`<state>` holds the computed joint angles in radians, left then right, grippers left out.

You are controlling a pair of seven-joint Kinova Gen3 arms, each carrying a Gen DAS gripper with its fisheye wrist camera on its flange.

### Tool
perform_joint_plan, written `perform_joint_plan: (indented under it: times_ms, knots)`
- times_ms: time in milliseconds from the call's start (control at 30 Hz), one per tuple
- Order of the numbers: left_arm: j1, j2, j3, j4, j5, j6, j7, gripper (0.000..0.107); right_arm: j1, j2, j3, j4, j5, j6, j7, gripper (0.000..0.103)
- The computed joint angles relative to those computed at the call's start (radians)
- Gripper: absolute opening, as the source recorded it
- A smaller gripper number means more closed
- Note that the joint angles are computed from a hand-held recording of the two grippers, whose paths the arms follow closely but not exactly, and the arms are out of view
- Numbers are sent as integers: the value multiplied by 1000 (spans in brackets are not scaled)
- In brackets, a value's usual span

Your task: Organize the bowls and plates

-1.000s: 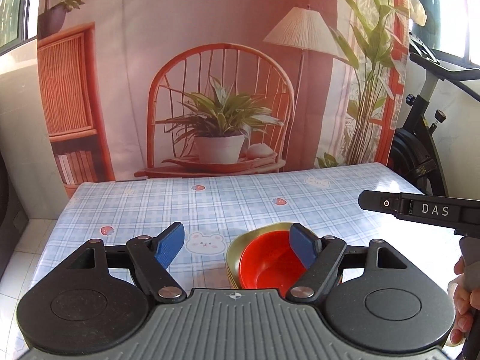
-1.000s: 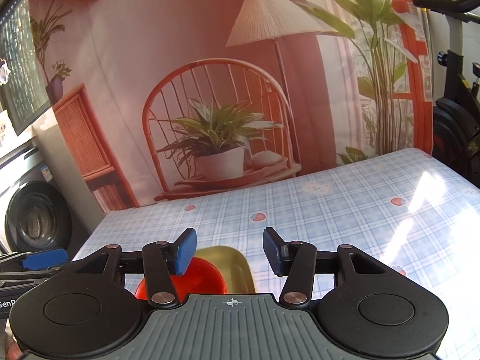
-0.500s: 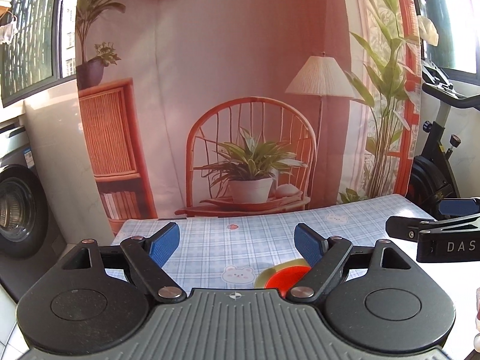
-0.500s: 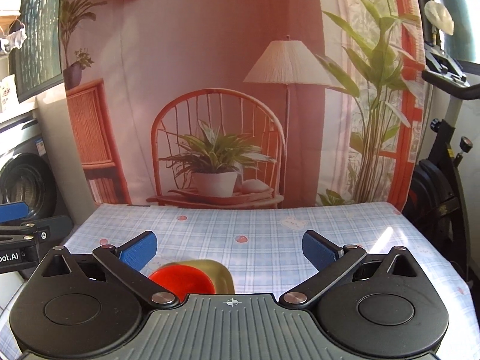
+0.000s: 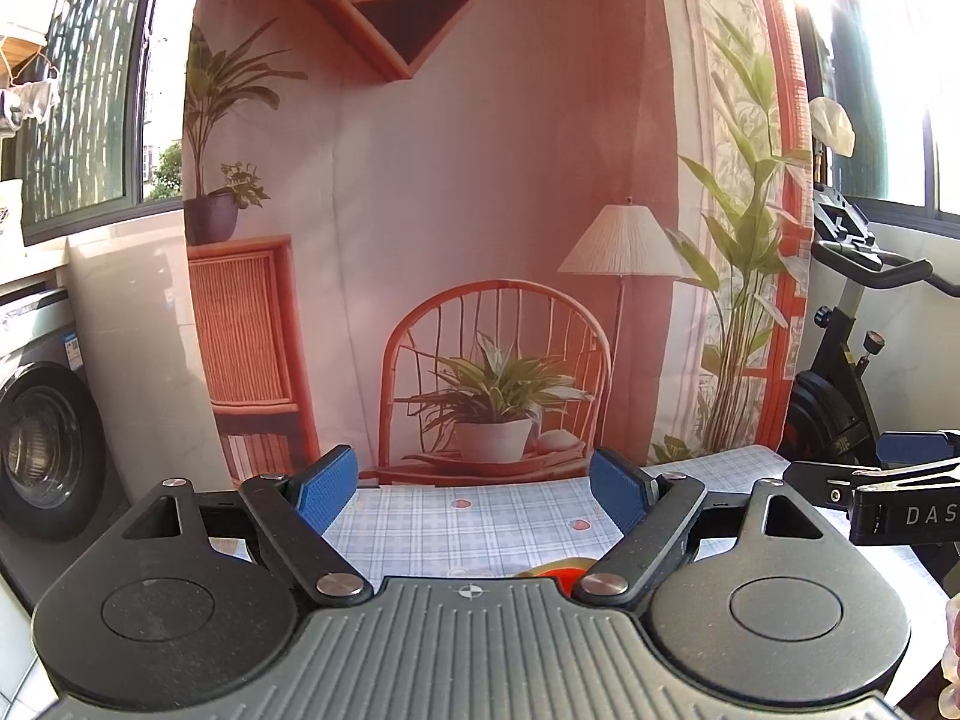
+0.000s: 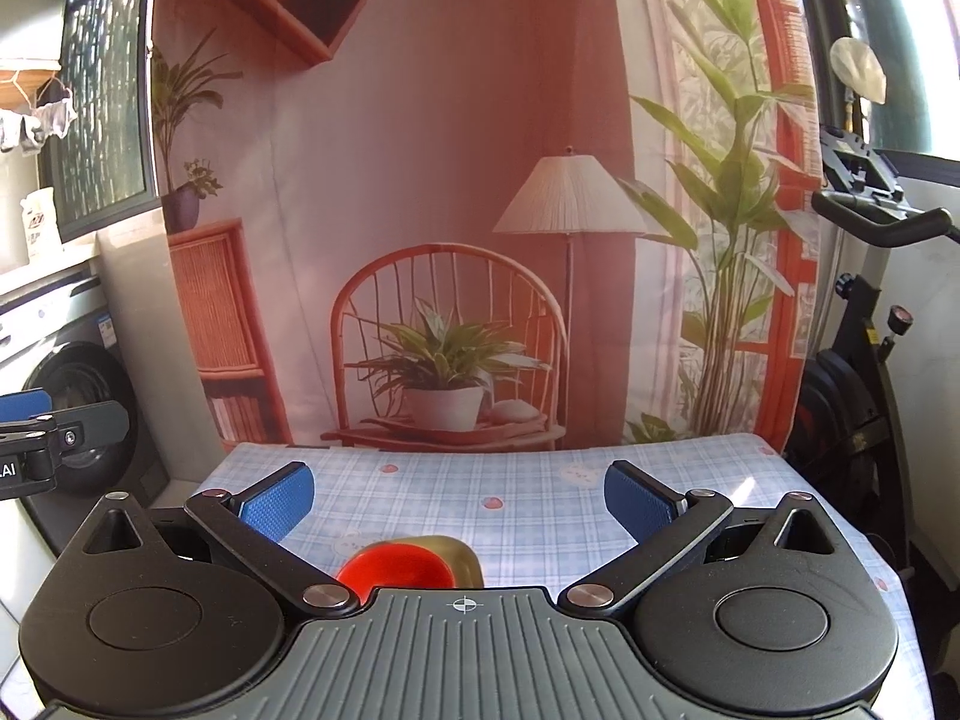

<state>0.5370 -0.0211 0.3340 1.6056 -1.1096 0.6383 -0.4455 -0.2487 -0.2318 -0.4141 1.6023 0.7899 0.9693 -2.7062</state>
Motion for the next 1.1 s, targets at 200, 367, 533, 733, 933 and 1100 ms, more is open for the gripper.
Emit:
perform_joint_plan:
  times_ms: [200, 367, 533, 733, 933, 1100]
  knots:
    - [-12, -47, 29, 27, -16, 11, 22, 86, -3, -28, -50, -14, 35, 52, -10, 103]
    - [-46, -72, 56, 44, 3, -1, 20, 86, 12, -42, -84, -26, 46, 77, -13, 103]
    - [-72, -72, 85, 50, -14, 3, 30, 86, 25, -48, -92, -26, 40, 76, -16, 103]
    - [-77, -71, 88, 48, -10, 3, 27, 86, 34, -47, -91, -26, 34, 70, -13, 103]
    - [-78, -72, 87, 50, 1, 1, 13, 86, 40, -48, -89, -22, 23, 62, -10, 103]
    - [-82, -72, 83, 50, 15, -4, -7, 86, 43, -49, -90, -15, 20, 59, -18, 103]
